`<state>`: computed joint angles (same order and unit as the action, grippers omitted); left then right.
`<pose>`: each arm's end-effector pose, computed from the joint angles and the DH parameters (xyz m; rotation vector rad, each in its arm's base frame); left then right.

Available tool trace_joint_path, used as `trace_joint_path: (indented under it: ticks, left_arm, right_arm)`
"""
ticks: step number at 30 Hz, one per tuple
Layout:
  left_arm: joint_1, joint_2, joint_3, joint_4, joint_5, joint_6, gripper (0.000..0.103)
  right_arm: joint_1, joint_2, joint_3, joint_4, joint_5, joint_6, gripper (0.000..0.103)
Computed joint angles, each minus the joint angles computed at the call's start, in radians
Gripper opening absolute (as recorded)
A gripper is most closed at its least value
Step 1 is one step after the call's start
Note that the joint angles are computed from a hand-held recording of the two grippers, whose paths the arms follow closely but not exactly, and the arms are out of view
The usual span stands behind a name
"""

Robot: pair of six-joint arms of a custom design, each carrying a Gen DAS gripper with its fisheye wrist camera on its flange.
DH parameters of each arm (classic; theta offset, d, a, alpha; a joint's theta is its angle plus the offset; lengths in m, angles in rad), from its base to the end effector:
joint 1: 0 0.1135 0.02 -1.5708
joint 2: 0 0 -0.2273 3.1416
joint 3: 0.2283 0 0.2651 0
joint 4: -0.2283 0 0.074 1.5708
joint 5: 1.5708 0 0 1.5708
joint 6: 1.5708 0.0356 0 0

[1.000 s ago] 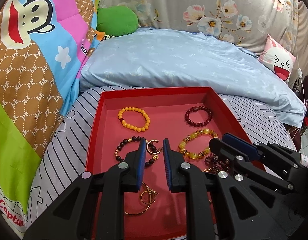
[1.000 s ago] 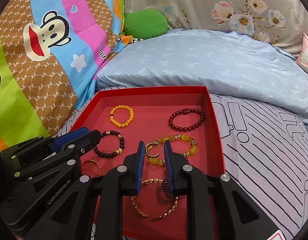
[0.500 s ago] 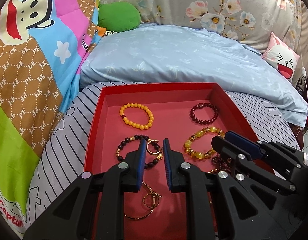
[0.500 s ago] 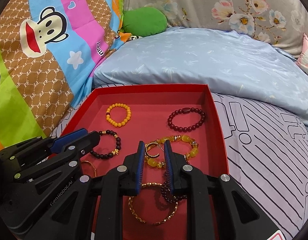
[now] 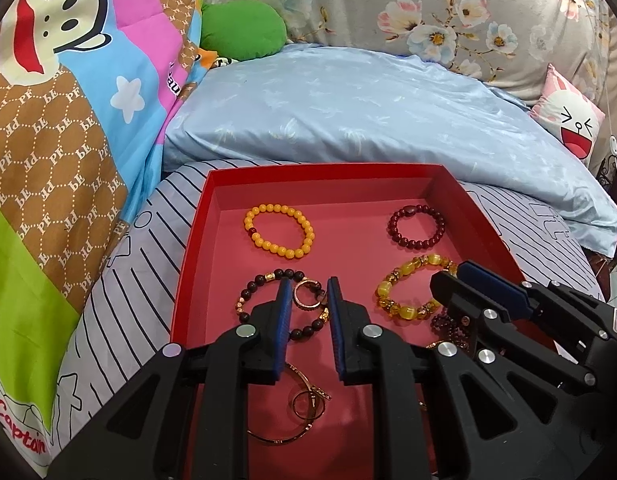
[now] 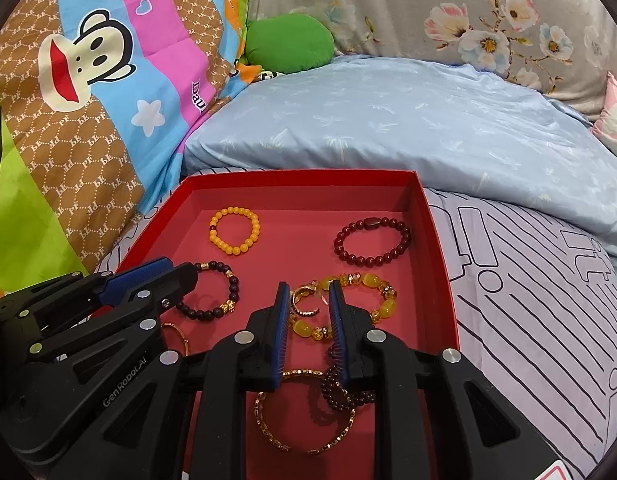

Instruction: Organize jewelry

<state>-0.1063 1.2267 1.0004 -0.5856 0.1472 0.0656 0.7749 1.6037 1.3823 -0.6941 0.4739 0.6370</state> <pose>0.2814 -0.0353 0.2488 0.2739 2.3642 -0.1947 0.2664 0.2381 0.2587 0.0305 2.3554 0.0863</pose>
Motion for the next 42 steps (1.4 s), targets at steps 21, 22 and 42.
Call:
trace_joint_path:
  ticks: [21,22,42]
  left_arm:
    - [-0.010,-0.133,-0.050,-0.052,-0.081,-0.031,0.043]
    - [-0.011,-0.146,-0.053,-0.062,-0.084,-0.033,0.045]
    - [0.023,-0.474,-0.207,-0.190,-0.149,-0.064,0.092]
  right_arm:
    - [0.069,-0.094,-0.037,-0.086,0.098,0.090,0.049]
    - [0.076,-0.104,-0.044,-0.095,0.105,0.101,0.051]
    - [0.261,-0.232,-0.112,-0.320,0.261,0.340,0.084]
